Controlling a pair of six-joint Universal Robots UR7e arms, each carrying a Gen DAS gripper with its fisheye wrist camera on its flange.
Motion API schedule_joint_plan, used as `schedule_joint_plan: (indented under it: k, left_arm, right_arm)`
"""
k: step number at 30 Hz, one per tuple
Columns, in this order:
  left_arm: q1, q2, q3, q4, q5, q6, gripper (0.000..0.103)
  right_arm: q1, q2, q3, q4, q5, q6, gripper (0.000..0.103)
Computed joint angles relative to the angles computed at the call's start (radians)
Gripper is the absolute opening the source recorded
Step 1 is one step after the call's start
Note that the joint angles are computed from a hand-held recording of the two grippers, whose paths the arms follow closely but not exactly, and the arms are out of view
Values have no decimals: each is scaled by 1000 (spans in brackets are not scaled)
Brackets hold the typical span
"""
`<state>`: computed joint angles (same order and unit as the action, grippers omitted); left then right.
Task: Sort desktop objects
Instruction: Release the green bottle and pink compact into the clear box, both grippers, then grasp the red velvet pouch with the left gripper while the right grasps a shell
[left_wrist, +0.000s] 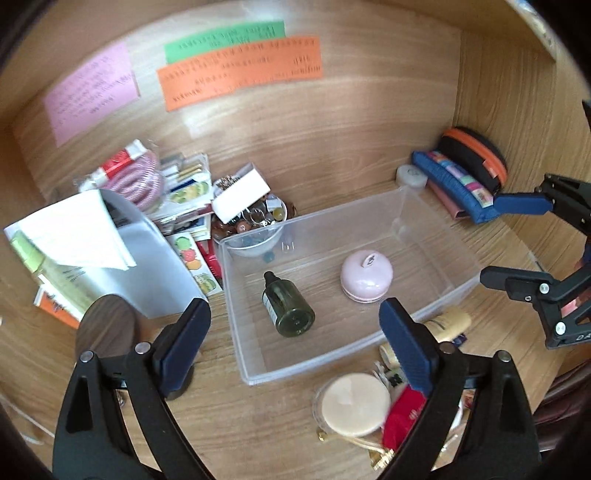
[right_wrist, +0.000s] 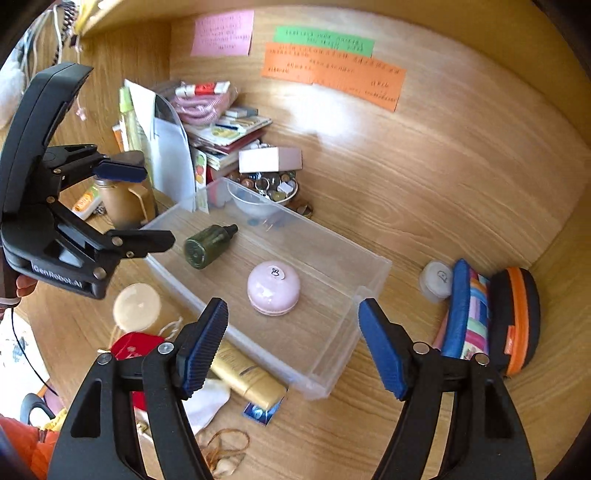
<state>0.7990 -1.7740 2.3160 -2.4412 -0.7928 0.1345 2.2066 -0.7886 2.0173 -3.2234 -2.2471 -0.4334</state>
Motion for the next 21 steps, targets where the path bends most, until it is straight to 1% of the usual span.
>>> schedule_joint_plan:
  k: [5,7,12,21]
  left_arm:
    - [-50,-99,45,29,3,-38,96]
    - [-73,-147,65,61,5,-72,96]
    - [-106,-234,117,109,-5,-128,97]
    - [-159,-338,213,216,-24,-254,97]
  right_arm:
    - [32,-21,66,-102,-3,5,80]
    - [36,-35,98,-131,10,16,80]
    - [46,-38,157,-212,2,31,80]
    - [50,-12,257,-322,6,72,80]
